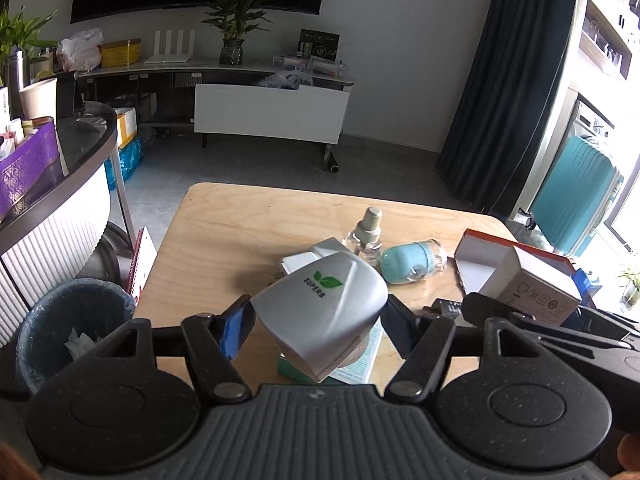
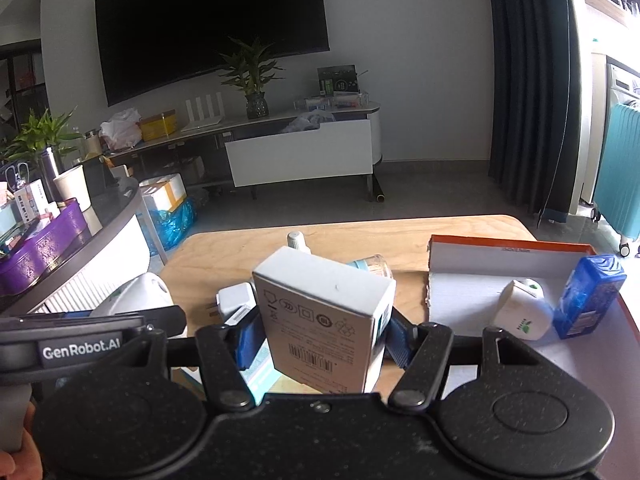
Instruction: Organize rigid objects
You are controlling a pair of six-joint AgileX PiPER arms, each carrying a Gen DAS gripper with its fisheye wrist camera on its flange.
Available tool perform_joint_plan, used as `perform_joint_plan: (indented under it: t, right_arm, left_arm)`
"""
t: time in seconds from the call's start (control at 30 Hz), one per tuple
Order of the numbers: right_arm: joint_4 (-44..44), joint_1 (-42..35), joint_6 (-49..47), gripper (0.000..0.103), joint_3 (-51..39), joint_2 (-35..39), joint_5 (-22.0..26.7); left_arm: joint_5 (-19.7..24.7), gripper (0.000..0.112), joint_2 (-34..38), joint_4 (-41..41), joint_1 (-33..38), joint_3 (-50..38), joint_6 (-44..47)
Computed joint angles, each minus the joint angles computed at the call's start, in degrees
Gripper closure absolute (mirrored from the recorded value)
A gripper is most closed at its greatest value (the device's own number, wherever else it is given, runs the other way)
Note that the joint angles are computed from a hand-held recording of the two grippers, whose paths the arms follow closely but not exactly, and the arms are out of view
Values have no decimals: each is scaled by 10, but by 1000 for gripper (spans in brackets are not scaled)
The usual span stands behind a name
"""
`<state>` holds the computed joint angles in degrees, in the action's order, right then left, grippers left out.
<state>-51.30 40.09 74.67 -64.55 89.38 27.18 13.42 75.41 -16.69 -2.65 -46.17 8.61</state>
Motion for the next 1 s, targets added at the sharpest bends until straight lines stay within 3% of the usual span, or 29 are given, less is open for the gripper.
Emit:
perform_joint_plan:
  t: [0.4,1.0]
  right_arm:
    - [11,-5,-6,28,45,-57,3]
    - [12,-22,-10,28,88,-114,14]
  left_arm:
    - [3,43,-34,122,-37,20,-134]
    - [6,43,-42,213,-89,24,-236]
